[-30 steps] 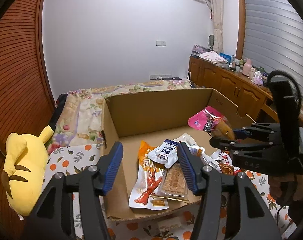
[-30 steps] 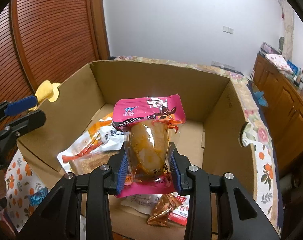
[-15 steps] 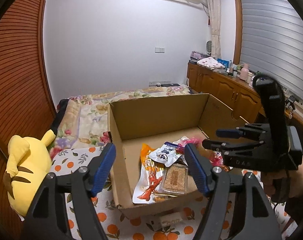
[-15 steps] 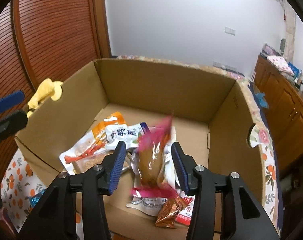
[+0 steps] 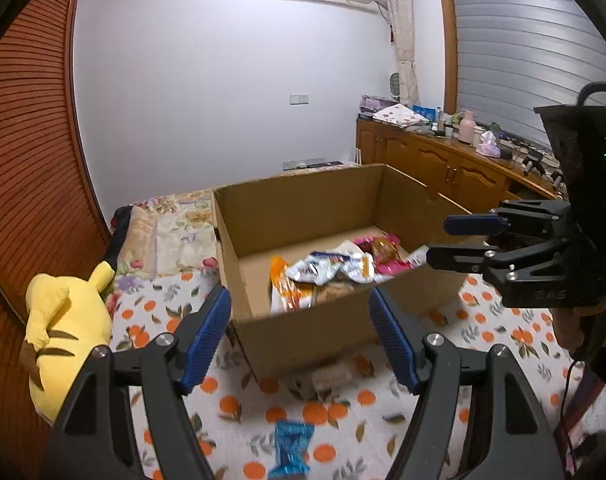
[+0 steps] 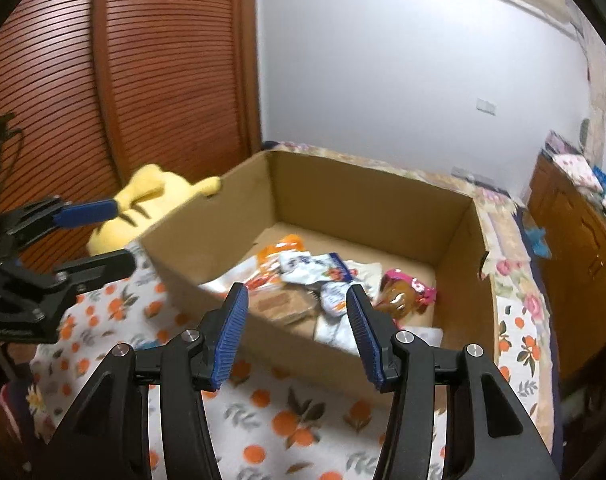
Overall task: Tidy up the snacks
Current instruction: 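Grasp the blue foil candy with the left tool while the right tool grasps the white bar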
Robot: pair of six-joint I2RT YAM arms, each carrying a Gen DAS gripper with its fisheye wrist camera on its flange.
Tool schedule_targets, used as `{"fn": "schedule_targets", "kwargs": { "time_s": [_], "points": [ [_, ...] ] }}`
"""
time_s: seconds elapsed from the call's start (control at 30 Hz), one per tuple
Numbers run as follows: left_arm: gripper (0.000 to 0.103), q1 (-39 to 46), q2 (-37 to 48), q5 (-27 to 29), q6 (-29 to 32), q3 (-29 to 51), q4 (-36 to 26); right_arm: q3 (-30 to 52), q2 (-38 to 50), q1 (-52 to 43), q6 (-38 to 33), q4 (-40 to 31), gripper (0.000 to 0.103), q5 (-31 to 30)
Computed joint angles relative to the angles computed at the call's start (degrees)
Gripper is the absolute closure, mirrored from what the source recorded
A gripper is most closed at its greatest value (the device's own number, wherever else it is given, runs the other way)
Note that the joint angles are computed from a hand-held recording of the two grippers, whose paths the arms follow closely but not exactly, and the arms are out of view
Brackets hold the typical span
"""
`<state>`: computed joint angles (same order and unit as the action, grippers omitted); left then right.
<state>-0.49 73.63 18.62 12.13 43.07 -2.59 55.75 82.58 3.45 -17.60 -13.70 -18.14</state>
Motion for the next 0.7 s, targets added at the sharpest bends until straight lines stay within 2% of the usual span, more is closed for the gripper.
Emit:
{"fn": "schedule_targets", "kwargs": {
  "time_s": [0.3, 0.53, 0.67, 0.7],
  "points": [
    [0.031, 2.53, -2.08, 1.25, 2.85, -7.07, -0.52, -9.02, -6.92, 2.11, -0.42, 0.82, 0.051, -2.23],
    [0.032, 4.36, 4.61, 1.89, 5.00, -9.45, 1.58, -10.95, -5.42, 4.19, 0.24, 2.89, 0.051, -1.47],
    [0.036, 4.59, 8.01, 1.42, 5.52, -10.41, 3.63, -11.80, -3.38, 6.01, 1.00, 4.72, 0.051, -0.24],
    [0.040, 4.64, 8.75, 1.21, 5.55, -10.51, 4.12, -11.82, -2.82, 6.35, 1.15, 5.05, 0.051, -0.06]
  ]
}}
